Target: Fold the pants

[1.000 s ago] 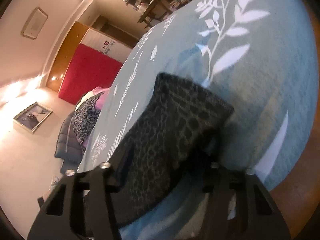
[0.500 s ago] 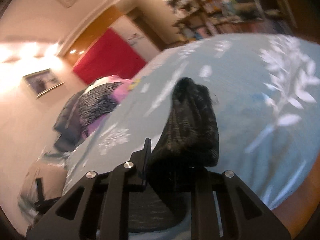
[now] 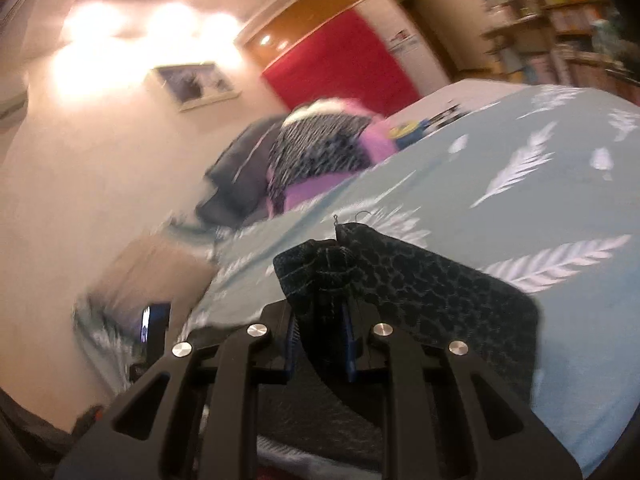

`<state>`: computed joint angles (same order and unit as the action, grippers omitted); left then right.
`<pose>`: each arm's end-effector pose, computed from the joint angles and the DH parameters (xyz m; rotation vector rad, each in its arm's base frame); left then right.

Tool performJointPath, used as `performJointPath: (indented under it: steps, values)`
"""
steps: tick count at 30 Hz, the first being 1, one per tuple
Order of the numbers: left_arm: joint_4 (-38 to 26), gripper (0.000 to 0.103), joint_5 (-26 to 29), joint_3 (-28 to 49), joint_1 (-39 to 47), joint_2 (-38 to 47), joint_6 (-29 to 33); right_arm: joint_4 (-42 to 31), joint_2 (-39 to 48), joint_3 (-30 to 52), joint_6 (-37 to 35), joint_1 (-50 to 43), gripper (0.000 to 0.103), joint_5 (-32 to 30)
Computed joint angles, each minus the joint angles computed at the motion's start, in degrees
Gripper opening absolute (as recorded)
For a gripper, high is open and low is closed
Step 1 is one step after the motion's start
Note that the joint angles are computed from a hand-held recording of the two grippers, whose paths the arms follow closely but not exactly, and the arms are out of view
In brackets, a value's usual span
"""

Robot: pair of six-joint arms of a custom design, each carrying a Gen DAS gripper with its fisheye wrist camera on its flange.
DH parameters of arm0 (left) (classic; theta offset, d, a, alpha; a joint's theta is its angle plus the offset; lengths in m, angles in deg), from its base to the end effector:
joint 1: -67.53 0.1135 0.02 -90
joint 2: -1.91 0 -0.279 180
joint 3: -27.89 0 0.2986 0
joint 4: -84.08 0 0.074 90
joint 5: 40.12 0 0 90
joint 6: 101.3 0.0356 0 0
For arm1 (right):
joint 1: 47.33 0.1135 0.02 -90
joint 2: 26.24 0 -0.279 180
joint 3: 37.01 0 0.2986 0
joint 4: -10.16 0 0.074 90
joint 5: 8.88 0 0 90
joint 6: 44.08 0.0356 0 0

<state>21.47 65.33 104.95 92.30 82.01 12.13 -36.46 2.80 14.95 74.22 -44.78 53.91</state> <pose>0.2899 0.1233 0.2738 0.0465 2.6457 -0.0945 0.1470 0.0228 0.3228 0.1377 2.0233 0.8153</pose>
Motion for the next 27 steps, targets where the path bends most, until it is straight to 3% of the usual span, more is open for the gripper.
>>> performJointPath:
  steps: [4, 12, 19, 21, 24, 27]
  values:
    - [-0.17, 0.070, 1.58, 0.70, 3.24, 1.96, 0.77, 2.97, 5.82, -1.00, 2.79, 17.58, 0.016, 11.31]
    - [-1.57, 0.070, 5.61, 1.79, 6.39, 4.42, 3.26, 6.55, 16.62, -3.23, 3.16, 31.99, 0.016, 19.97]
    - [-3.28, 0.070, 7.85, 0.24, 4.01, 2.11, 4.99, 7.59, 19.06, -6.68, 3.33, 31.21, 0.017, 15.94]
    - [-3.88, 0.070, 8.02, -0.16, 2.71, 1.83, 5.12, 7.73, 18.50, -7.36, 3.63, 31.55, 0.022, 15.49]
    - [-6.20, 0.070, 9.11, 0.13, 0.48, 2.62, 4.95, 7.90, 17.79, -7.56, 3.42, 31.42, 0.041, 13.86]
    - [-9.48, 0.070, 11.14, 0.79, -1.37, 4.11, 4.62, 7.31, 16.79, -7.78, 2.49, 32.11, 0.042, 13.45]
